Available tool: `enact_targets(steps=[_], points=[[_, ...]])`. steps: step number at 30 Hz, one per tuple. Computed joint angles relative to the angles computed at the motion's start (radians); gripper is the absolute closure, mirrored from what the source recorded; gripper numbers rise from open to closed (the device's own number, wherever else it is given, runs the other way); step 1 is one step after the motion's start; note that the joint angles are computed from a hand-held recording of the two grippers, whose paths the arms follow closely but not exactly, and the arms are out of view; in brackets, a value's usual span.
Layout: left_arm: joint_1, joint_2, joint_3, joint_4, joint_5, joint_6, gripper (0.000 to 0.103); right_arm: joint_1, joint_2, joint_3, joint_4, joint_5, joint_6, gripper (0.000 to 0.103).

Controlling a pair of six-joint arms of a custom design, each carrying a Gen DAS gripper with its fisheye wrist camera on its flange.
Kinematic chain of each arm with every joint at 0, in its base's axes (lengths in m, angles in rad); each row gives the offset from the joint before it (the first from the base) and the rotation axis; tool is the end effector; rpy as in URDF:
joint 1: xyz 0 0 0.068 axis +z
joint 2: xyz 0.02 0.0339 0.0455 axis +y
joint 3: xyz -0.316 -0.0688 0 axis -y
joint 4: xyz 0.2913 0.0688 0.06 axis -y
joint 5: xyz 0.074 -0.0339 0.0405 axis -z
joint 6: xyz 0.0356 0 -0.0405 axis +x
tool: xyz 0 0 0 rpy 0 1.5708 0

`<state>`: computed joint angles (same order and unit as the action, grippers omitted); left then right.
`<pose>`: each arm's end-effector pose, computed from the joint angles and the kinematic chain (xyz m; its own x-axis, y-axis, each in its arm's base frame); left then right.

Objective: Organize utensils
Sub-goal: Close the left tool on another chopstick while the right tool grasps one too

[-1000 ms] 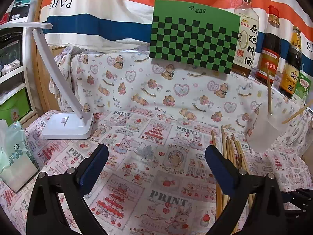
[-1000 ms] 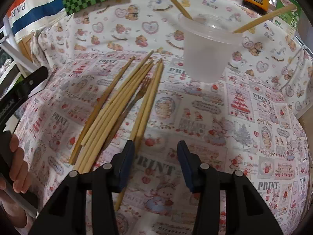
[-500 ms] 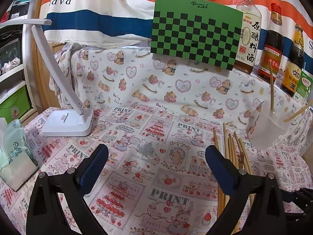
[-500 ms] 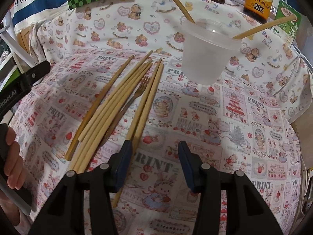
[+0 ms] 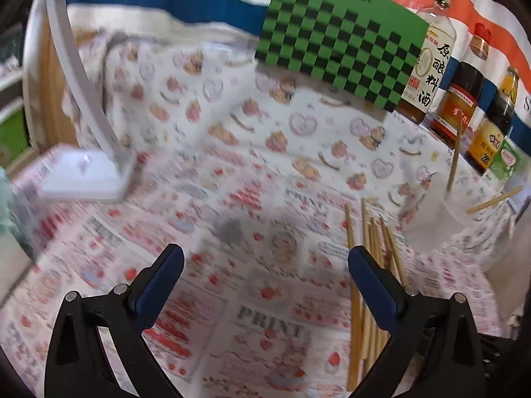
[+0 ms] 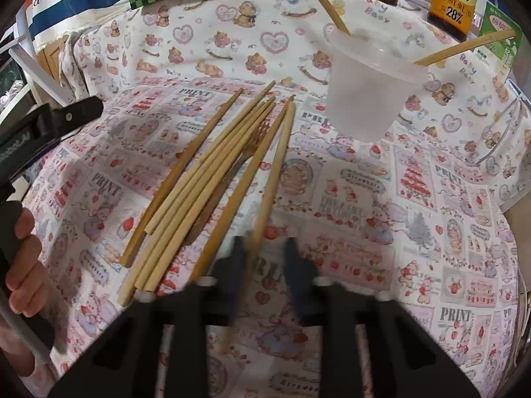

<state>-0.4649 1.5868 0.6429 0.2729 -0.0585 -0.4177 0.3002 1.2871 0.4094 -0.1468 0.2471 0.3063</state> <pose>0.2962 -0.1462 0.1606 -0.6730 -0.1155 -0.7306 0.1462 0.9475 -0.2845 0.2129 0.0568 0.1384 -0.8281 0.0497 -0.5584 0.0885 0.9952 -0.0426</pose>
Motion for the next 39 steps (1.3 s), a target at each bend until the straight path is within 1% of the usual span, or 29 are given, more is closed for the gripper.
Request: enact_targets(steps=[2,3,5,6,8,9,10,11,13,17,18,19,20,22,25,36,38,39], points=[[0.0,0.007,0.01,-0.016,0.013,0.01,0.005,0.009,-0.002,0.004,-0.01,0.027,0.009,0.096],[-0.004,0.01,0.013,-0.021,0.016,0.021,0.005,0.021,0.001,0.006,-0.016,0.07,0.034,0.097],[-0.022,0.011,0.018,-0.03,0.024,0.048,0.006,0.033,-0.02,-0.003,-0.006,0.119,0.048,0.097],[-0.035,0.012,0.021,-0.037,0.022,0.065,0.009,0.033,-0.044,-0.012,0.003,0.119,0.044,0.097],[-0.065,0.016,0.029,-0.052,0.008,0.095,0.015,0.011,-0.13,-0.038,0.021,0.081,0.05,0.097],[-0.077,0.021,0.034,-0.061,-0.002,0.104,0.022,0.0,-0.182,-0.053,0.028,0.061,0.055,0.097],[-0.09,0.03,0.041,-0.074,-0.009,0.114,0.027,-0.012,-0.229,-0.068,0.038,0.051,0.061,0.097],[-0.099,0.037,0.05,-0.089,-0.004,0.126,0.029,-0.019,-0.267,-0.08,0.048,0.05,0.07,0.097],[-0.11,0.049,0.062,-0.11,0.021,0.139,0.038,-0.025,-0.335,-0.096,0.062,0.055,0.07,0.097],[-0.119,0.055,0.074,-0.134,0.11,0.17,0.046,-0.027,-0.438,-0.121,0.08,0.059,0.071,0.097],[-0.121,0.059,0.081,-0.148,0.134,0.181,0.05,-0.026,-0.473,-0.13,0.087,0.061,0.071,0.097],[-0.128,0.063,0.087,-0.163,0.138,0.186,0.056,-0.032,-0.488,-0.136,0.096,0.057,0.068,0.097],[-0.134,0.071,0.097,-0.183,0.131,0.191,0.06,-0.035,-0.511,-0.144,0.103,0.057,0.066,0.097],[-0.144,0.093,0.12,-0.222,0.114,0.194,0.075,-0.035,-0.547,-0.154,0.107,0.064,0.069,0.097],[-0.147,0.1,0.129,-0.241,0.137,0.204,0.078,-0.051,-0.552,-0.152,0.102,0.051,0.064,0.097],[-0.171,0.101,0.135,-0.261,0.095,0.232,0.078,-0.06,-0.514,-0.16,0.137,0.045,0.068,0.097],[-0.182,0.109,0.142,-0.269,0.08,0.257,0.075,-0.058,-0.515,-0.161,0.137,0.049,0.07,0.097],[-0.194,0.109,0.141,-0.267,0.053,0.278,0.075,-0.058,-0.516,-0.161,0.137,0.05,0.07,0.097]])
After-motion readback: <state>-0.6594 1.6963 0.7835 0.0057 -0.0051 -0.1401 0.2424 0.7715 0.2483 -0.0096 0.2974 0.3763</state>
